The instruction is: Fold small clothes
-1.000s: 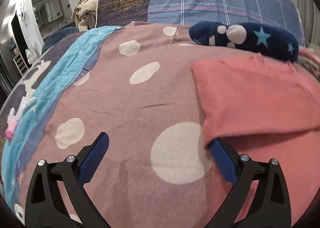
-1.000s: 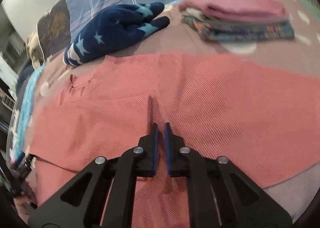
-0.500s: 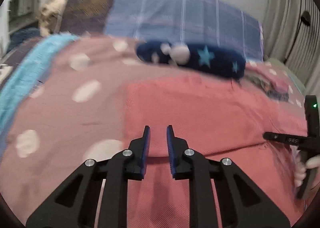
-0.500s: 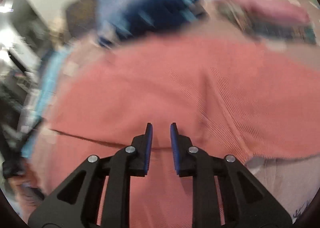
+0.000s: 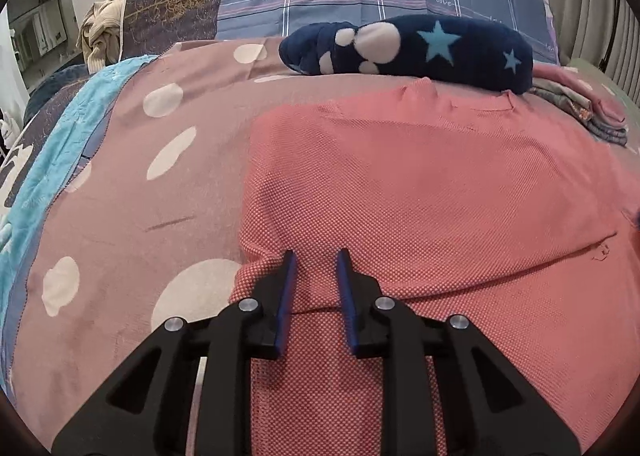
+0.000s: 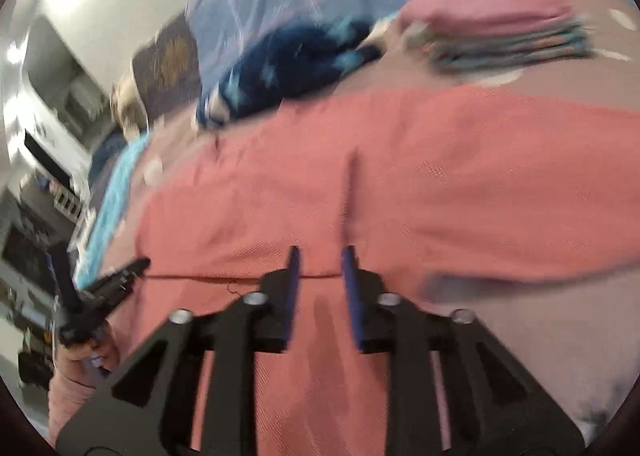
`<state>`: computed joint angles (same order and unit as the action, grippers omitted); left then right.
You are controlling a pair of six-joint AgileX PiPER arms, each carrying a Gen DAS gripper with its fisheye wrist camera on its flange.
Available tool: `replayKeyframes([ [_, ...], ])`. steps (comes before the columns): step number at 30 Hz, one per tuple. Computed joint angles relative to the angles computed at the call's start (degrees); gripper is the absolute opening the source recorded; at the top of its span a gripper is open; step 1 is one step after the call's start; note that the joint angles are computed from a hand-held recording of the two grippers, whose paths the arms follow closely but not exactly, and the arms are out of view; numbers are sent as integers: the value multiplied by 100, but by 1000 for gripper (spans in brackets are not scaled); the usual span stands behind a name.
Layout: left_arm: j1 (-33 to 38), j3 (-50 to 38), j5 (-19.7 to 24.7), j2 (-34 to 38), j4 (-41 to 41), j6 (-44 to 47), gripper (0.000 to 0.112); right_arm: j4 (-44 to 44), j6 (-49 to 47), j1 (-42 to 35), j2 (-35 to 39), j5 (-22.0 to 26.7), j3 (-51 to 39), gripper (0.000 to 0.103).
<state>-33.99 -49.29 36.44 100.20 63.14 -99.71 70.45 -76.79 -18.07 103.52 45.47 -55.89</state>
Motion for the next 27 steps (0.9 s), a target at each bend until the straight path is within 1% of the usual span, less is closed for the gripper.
replayKeyframes([
  [2, 31, 69, -77, -97, 22, -51, 23, -90, 87, -839, 41, 375, -164, 26],
  [3, 1, 99, -51, -186, 8, -119, 24, -210, 292, -1402, 176, 584, -385, 26],
  [4, -43, 143, -77, -285, 71, -307, 27, -337, 579, -1924, 390, 811, -675, 29],
  [6, -155, 349, -527, -642, 624, -993, 34, -612, 1307, -2688, 929, 1315, -1355, 29],
  [7, -247, 272, -655, -693, 704, -1037, 45, -704, 1633, -2993, 1207, 1561, -1691, 29],
  [8, -309, 143, -664, -651, 580, -868, 54, -763, 1864, -3237, 1402, 1692, -1932, 29],
  [9, -376, -93, -652, -515, 346, -515, 55, -786, 1995, -3466, 1527, 1697, -2093, 29],
  [10, -408, -255, -645, -378, 240, -311, 55, -750, 2038, -3624, 1600, 1669, -2175, 29],
  [11, -441, -563, -568, -95, -30, 123, 55, -691, 2107, -3755, 1691, 1683, -2281, 29],
  [13, -371, -966, -531, 371, -515, 651, 58, -502, 2447, -3975, 1964, 1912, -2513, 29],
  [14, -300, -1054, -606, 560, -682, 767, 62, -457, 2580, -4009, 2041, 1988, -2579, 30],
  [15, -291, -1075, -632, 665, -619, 657, 64, -405, 2709, -4020, 2104, 2012, -2619, 31],
  [16, -342, -1076, -605, 692, -439, 492, 68, -365, 2801, -4001, 2106, 1975, -2597, 34],
  [17, -370, -1104, -554, 702, -456, 533, 69, -325, 2843, -3977, 2095, 1937, -2586, 36],
  [18, -419, -1122, -476, 729, -439, 516, 69, -199, 2776, -3910, 2028, 1826, -2480, 44],
  [19, -463, -1137, -416, 764, -385, 469, 70, -150, 2738, -3857, 1974, 1729, -2434, 49],
  [20, -435, -1136, -428, 763, -378, 492, 70, -145, 2736, -3823, 1943, 1627, -2438, 49],
  [21, -435, -1149, -421, 765, -398, 517, 70, -73, 2707, -3722, 1875, 1391, -2364, 49],
  [22, -427, -1153, -428, 768, -401, 526, 70, 12, 2715, -3633, 1825, 1192, -2318, 45],
  [23, -425, -1139, -443, 768, -365, 487, 70, 34, 2790, -3560, 1815, 1048, -2367, 36],
  [24, -427, -1156, -432, 771, -387, 509, 70, 40, 2842, -3419, 1750, 799, -2331, 11],
  [25, -423, -1155, -442, 775, -366, 488, 70, 36, 2932, -3346, 1754, 719, -2383, 7],
  [26, -422, -1138, -453, 765, -348, 467, 71, 165, 2877, -3289, 1742, 691, -2375, 7],
  [27, -416, -1134, -466, 763, -345, 464, 71, 408, 2594, -3172, 1578, 702, -2203, 7],
])
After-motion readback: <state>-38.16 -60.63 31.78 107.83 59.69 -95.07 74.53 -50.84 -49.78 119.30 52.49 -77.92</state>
